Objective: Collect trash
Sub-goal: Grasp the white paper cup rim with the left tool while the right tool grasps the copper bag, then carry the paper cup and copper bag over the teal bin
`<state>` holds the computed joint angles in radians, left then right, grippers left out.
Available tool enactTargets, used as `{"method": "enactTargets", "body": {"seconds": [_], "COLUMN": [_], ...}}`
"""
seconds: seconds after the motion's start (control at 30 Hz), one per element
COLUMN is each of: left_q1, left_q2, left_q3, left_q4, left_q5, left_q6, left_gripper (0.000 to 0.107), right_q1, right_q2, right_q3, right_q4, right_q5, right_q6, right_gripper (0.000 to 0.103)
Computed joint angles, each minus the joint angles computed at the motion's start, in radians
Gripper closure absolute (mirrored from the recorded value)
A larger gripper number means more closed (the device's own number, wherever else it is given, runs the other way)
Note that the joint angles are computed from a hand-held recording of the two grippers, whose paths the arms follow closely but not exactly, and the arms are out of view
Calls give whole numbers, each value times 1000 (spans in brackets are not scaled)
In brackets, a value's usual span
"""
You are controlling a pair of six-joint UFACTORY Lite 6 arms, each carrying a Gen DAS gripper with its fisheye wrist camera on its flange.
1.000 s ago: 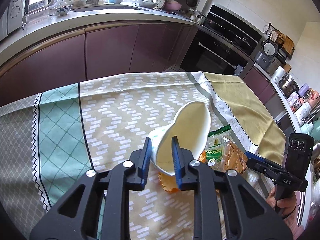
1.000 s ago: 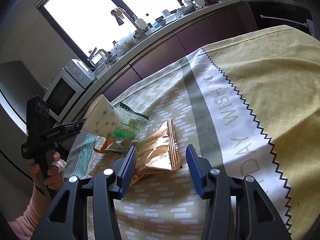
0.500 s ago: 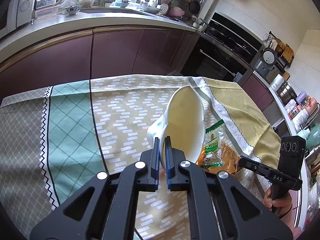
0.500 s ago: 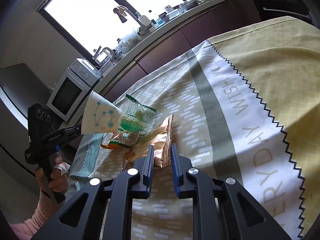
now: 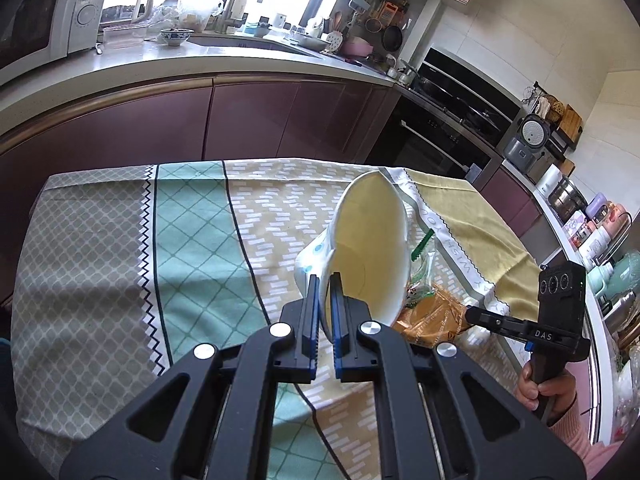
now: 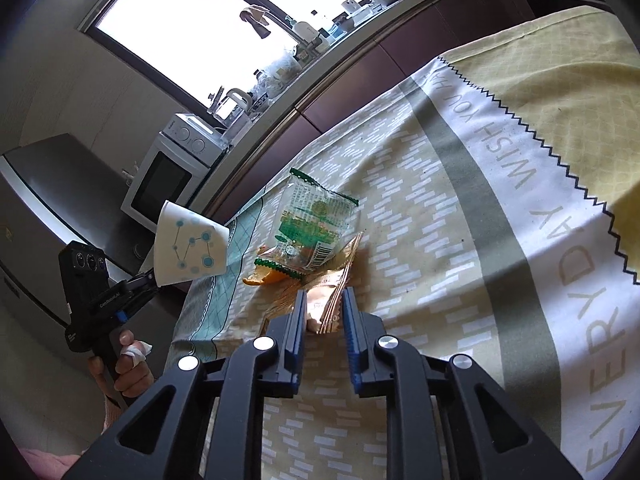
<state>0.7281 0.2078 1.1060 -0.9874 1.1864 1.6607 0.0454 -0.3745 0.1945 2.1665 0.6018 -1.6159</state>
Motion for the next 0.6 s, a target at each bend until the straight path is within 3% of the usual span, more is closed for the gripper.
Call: {"method": "enactTargets", "body": {"seconds": [0.07, 0.17, 0.6], "left_q1": [37, 93, 389], "left_q2": [0, 7, 145], "left_q3": [-6, -6, 151], "left_q4": [14, 30, 93], "left_q5": [11, 34, 143], "left_q6": [19, 47, 157], "left_gripper": [101, 101, 101], "right_q1": [10, 42, 355], "right_q2": [40, 35, -249], "right_q3": [6, 1, -2], "right_q4": [38, 67, 286], "right_q5": [22, 20, -250], "right_q6": [-25, -44, -96], "right_gripper": [86, 99, 103]}}
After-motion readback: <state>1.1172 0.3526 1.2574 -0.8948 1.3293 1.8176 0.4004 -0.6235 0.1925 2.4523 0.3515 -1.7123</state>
